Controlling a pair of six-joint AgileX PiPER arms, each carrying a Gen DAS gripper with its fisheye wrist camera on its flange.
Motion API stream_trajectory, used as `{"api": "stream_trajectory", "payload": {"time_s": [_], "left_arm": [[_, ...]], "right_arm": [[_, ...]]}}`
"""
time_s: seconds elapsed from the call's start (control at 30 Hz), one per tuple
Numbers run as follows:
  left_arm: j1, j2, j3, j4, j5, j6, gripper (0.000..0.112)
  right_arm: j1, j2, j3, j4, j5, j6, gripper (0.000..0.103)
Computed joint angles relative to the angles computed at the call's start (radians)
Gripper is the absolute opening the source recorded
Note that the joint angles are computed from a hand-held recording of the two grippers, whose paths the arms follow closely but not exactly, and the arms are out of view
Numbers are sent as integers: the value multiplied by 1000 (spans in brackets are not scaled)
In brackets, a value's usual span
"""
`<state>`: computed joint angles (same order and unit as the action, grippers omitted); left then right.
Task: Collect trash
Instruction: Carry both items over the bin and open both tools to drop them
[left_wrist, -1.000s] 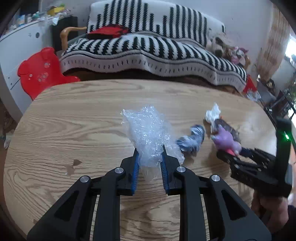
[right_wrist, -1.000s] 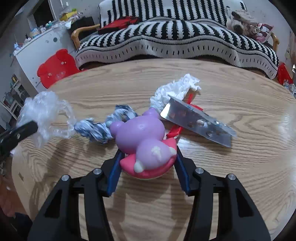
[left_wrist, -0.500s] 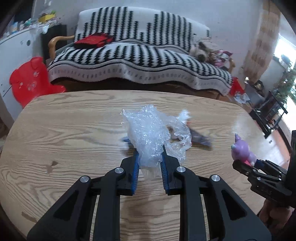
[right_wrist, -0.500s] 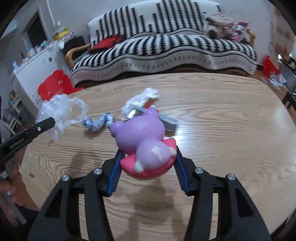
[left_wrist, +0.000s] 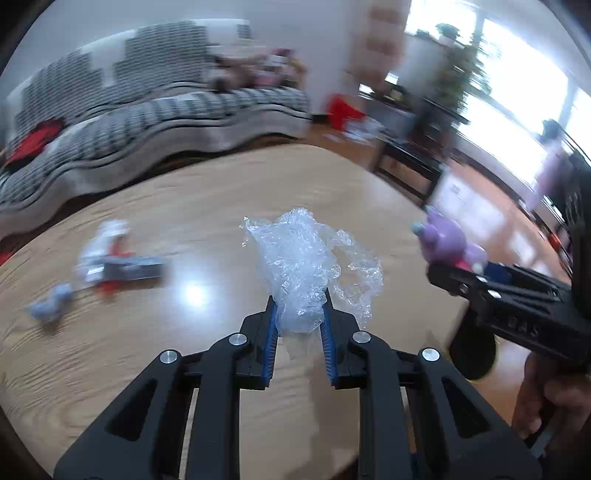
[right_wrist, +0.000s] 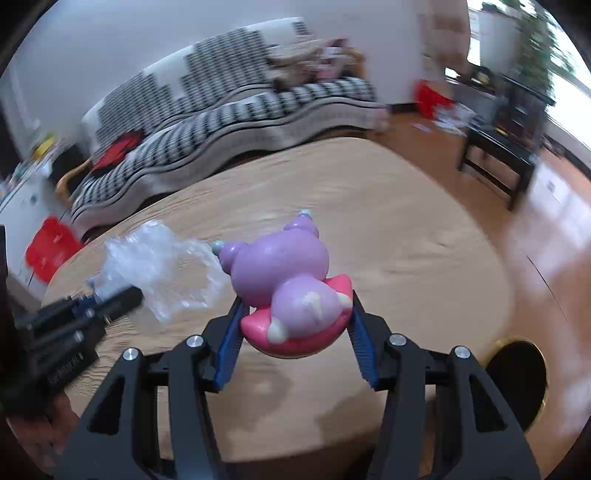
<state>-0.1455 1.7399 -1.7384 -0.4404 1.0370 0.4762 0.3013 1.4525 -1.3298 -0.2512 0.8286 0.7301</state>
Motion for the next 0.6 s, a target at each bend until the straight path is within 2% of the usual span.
{"api": "stream_trajectory", "payload": {"time_s": [0.13, 0.27, 0.43, 0.6], "left_arm": [[-196, -13, 65, 28, -63, -25, 20], [-316, 12, 89, 20, -90, -48, 20], [-467, 113, 52, 10, -99, -90, 20], [-578, 242, -21, -1, -86, -125, 20]], "right_arm": [[-181, -166, 186, 56, -12, -70, 52], [-467, -308, 348, 206, -13, -274, 53], [-856, -382, 482, 399, 13, -601, 53], [-1185, -367, 544, 574, 60, -906, 53]]}}
